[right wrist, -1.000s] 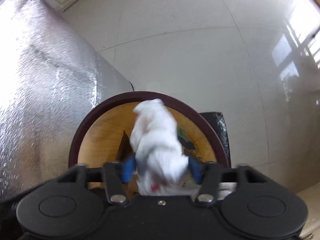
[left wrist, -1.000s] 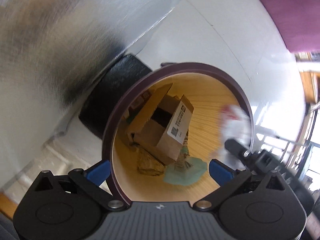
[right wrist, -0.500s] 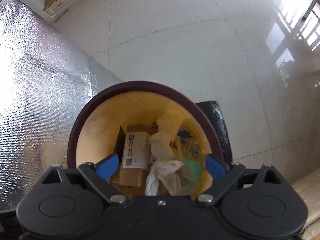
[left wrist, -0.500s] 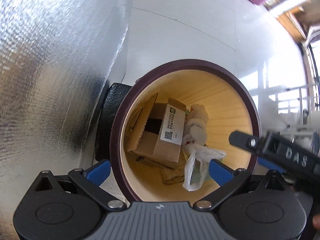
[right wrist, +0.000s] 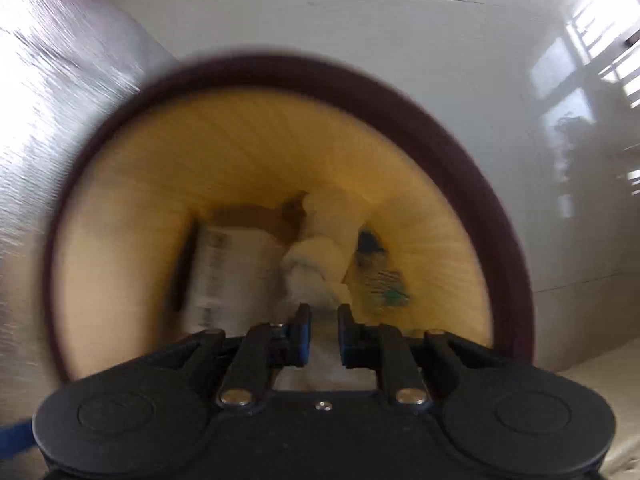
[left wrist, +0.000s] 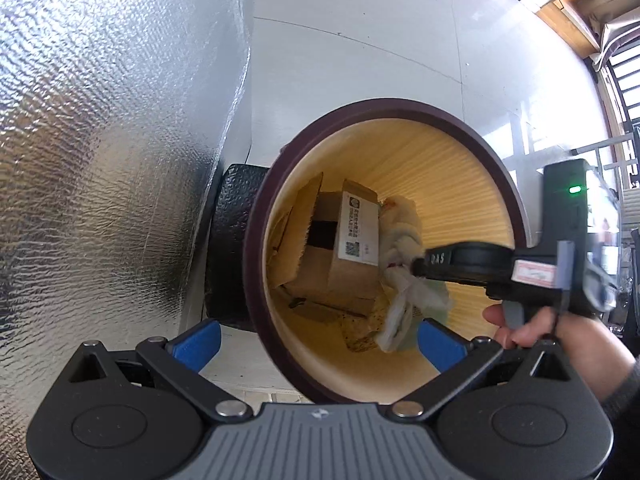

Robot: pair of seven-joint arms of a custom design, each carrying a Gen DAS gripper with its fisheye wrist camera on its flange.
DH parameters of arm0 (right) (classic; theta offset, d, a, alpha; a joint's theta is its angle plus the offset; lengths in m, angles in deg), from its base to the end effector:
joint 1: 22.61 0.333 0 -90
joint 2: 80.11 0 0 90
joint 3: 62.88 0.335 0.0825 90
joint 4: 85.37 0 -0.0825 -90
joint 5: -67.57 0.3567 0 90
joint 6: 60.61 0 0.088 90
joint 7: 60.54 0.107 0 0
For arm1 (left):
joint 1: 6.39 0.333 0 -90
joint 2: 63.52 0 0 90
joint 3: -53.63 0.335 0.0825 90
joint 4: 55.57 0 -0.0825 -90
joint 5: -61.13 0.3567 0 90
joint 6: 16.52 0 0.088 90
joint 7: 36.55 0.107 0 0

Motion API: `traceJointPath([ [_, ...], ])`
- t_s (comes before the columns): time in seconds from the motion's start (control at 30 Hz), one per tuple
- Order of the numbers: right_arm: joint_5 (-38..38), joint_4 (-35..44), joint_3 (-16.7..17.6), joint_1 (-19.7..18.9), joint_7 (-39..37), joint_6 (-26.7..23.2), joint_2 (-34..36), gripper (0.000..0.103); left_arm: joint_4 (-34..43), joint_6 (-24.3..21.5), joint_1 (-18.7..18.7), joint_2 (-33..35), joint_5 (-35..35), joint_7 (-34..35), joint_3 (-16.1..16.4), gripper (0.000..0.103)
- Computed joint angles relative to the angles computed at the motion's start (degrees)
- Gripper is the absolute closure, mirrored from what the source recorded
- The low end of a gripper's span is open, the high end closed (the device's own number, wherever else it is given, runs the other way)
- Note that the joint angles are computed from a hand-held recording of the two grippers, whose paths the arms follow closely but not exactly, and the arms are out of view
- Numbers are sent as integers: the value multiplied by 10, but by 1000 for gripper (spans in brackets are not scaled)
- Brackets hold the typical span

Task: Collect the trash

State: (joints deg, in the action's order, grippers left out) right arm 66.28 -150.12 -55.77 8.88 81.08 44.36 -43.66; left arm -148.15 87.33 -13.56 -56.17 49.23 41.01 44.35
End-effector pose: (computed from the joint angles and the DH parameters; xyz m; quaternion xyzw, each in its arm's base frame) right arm 0.5849 0.4297 0.4663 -0.6133 0.7886 0.0255 0.0351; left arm 0.5581 -0.1766 0.5767 0.6934 -0.7110 0.0867 0.0785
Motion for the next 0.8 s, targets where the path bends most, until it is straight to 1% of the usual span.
traceJointPath([
  [0.03, -7, 14, -2, 3, -6, -19, 10, 103, -2, 0, 0, -1, 2, 2, 0, 0],
  [0.1, -31, 43, -8, 15, -19, -50, 26, 103, -4, 1, 0, -3, 5, 6, 0, 0],
  [0.23, -32, 41, -9, 18, -21, -45, 21, 103, -8, 10, -2, -5, 6, 16, -2, 0],
  [0.27, -28, 24, -9, 15, -18, -33, 8, 99, -9, 13, -4, -4, 6, 16, -3, 0],
  [0.3, -23, -6, -8, 10, -13, -10, -12, 93, -10, 15, -4, -5, 6, 19, -3, 0],
  [0.33, -18, -33, -7, 5, -6, 11, -33, 90, -9, 16, -5, -4, 7, 21, -3, 0],
  [0.37, -16, -51, -6, 3, 2, 25, -49, 82, -10, 18, -5, -5, 7, 21, -3, 0],
  [0.4, -17, -71, -5, 1, 7, 41, -67, 78, -10, 19, -5, -7, 7, 20, -3, 0],
  [0.47, -20, -108, -4, -2, 22, 66, -103, 75, -11, 23, -5, -7, 8, 19, -2, 0],
  [0.53, -24, -138, -1, -4, 33, 89, -134, 74, -13, 27, -4, -11, 8, 20, -1, 0],
  [0.57, -27, -149, 1, -5, 38, 97, -148, 73, -12, 26, -4, -13, 9, 20, -1, 0],
  [0.63, -40, -166, 2, -4, 51, 105, -174, 67, -15, 30, -3, -19, 8, 22, -1, 0],
  [0.7, -57, -177, 3, -2, 64, 106, -195, 57, -20, 35, -1, -27, 6, 25, -1, 0],
  [0.73, -65, -184, 3, -1, 71, 108, -205, 55, -23, 38, 0, -32, 5, 26, 0, 0],
  [0.8, -85, -198, 5, 3, 87, 109, -225, 46, -33, 49, 1, -44, 2, 28, 0, 0],
])
